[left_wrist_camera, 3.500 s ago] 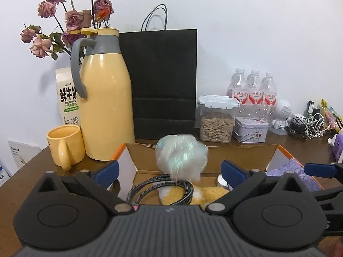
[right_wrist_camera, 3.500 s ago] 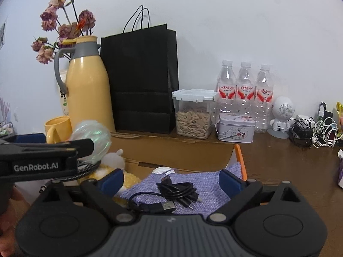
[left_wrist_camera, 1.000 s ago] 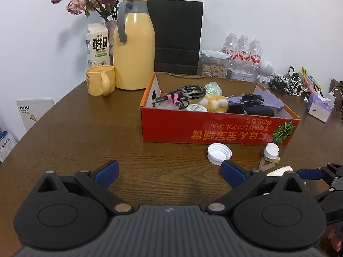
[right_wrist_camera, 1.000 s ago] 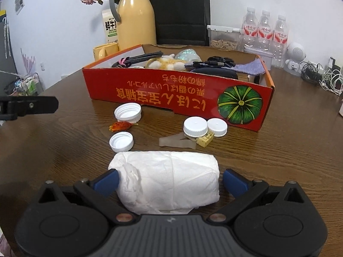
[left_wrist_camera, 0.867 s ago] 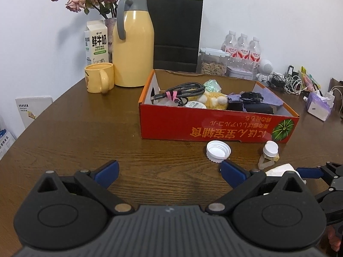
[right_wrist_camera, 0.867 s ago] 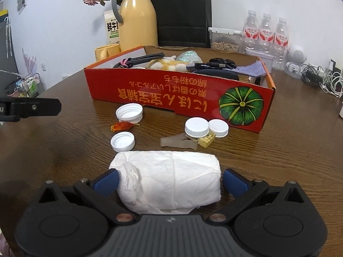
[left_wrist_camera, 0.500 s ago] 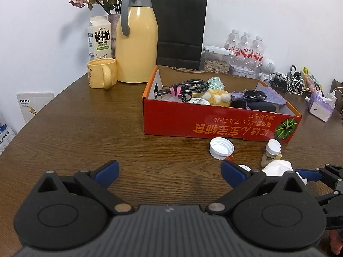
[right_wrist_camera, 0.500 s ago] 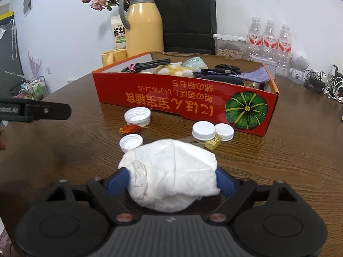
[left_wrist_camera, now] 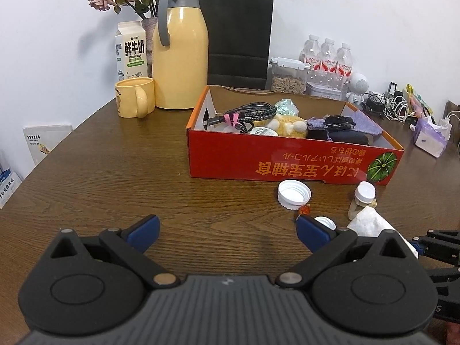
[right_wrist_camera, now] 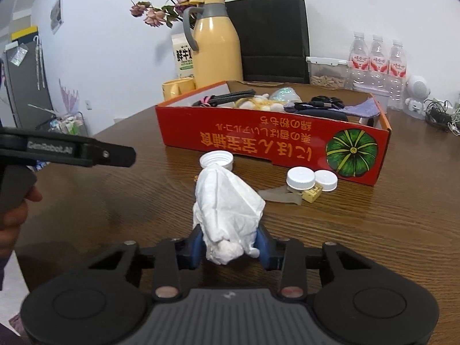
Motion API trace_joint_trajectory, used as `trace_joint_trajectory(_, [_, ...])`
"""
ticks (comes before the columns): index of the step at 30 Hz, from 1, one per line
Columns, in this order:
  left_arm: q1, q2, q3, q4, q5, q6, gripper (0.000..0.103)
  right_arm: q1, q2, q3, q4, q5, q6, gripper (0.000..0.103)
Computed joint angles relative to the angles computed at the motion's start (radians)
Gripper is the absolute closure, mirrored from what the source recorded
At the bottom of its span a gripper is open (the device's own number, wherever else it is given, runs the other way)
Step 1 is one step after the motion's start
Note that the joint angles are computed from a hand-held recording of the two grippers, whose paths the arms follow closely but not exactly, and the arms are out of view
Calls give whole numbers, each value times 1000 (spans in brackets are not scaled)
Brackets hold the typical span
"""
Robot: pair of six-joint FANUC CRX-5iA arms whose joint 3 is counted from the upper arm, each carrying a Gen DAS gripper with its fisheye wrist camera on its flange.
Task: Organize objects
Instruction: 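Grasp the rolled white cloth with the right gripper and lift it, then carry the white cloth toward the box with the right gripper while the left grasps a white cap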
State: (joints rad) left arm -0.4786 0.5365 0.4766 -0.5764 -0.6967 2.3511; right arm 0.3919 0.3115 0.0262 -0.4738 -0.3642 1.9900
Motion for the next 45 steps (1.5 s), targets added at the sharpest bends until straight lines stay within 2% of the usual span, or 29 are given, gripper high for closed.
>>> trace_joint_trajectory(8, [-12, 26, 35, 15, -21, -34, 0, -63, -20, 21, -199, -36, 155, 70])
trace_joint_trajectory(12, [-17, 49, 61, 31, -34, -59, 0, -87, -27, 22, -241, -28, 177, 70])
trace_joint_trajectory(17, [-22, 97, 111, 81, -40, -133, 0, -101, -27, 13, -227, 11, 141, 70])
trace_joint_trajectory(20, [-30, 134, 151, 104, -33, -183, 0, -93, -21, -1, -157, 63, 57, 70])
trace_joint_trajectory(25, [-49, 211, 262, 102, -86, -178, 0, -86, -8, -8, -101, 103, -7, 70])
trace_joint_trajectory(28, [-57, 241, 306, 95, -105, -166, 8, -89, -3, -1, -113, 99, 4, 70])
trace_joint_trajectory(30, [-60, 258, 331, 96, -127, -156, 20, -91, -1, 2, -116, 96, 4, 70])
trace_joint_trajectory(34, [-62, 274, 350, 104, -143, -143, 34, -78, 0, -10, -66, 119, -44, 70])
trace_joint_trajectory(36, [-67, 271, 347, 84, -140, -125, 53, -73, 0, -15, -50, 125, -53, 70])
trace_joint_trajectory(39, [-67, 253, 315, 80, -113, -94, 73, -70, 0, -17, -37, 127, -62, 70])
trace_joint_trajectory(45, [-52, 206, 230, 112, -32, -73, 74, -64, -1, -27, -3, 138, -95, 70])
